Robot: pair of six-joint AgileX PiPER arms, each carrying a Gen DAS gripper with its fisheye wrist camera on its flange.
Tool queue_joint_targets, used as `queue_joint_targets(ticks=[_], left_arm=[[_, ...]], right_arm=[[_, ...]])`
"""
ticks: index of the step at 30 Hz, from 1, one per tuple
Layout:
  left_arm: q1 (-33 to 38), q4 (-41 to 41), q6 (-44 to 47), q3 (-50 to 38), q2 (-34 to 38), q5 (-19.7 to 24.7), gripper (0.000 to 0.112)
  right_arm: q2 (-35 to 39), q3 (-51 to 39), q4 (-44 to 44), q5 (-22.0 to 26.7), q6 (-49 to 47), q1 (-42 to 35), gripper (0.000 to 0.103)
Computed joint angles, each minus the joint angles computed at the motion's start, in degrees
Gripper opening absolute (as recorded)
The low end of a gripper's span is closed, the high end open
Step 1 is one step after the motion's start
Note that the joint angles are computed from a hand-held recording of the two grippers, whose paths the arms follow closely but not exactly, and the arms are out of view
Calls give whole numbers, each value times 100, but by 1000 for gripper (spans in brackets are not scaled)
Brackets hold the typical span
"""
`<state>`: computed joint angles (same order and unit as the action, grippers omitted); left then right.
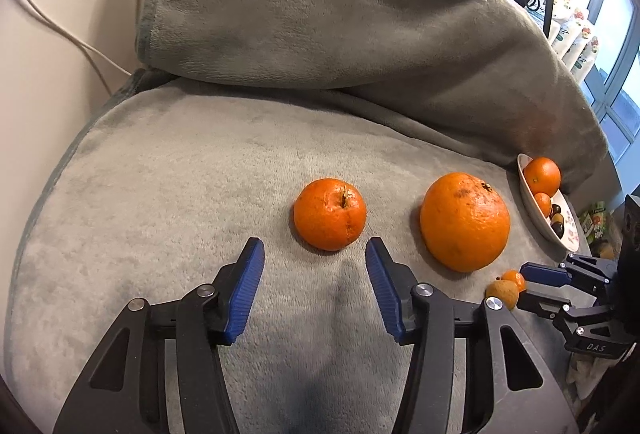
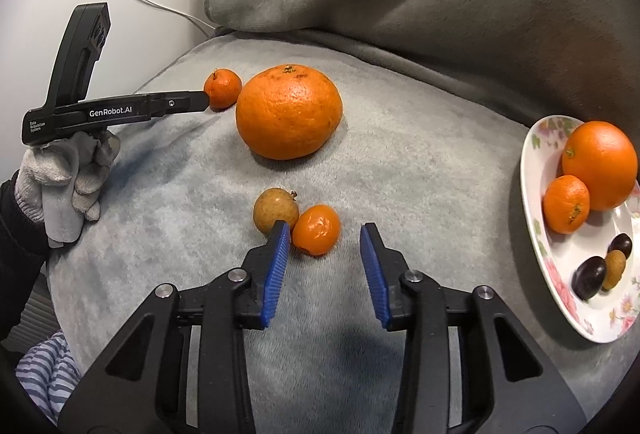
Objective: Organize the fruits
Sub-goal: 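Withdraw both tools from the plate toward the loose tangerines, then close the right tool on a small tangerine while the left tool grasps a medium tangerine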
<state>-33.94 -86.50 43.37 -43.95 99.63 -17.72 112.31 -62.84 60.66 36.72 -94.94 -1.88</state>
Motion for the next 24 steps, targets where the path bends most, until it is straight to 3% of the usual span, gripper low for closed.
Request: queue_joint_targets(ticks=[10, 14, 24], left_arm=[[86, -354, 482, -252, 202, 111, 52], [97, -468, 656, -331, 266, 124, 52], [98, -901, 1177, -668, 515, 97, 40]], right_arm=[[118, -124, -73, 308, 92, -104, 38], [136, -155, -134, 400, 143, -108, 33], [140, -165, -157, 412, 202, -113, 25]])
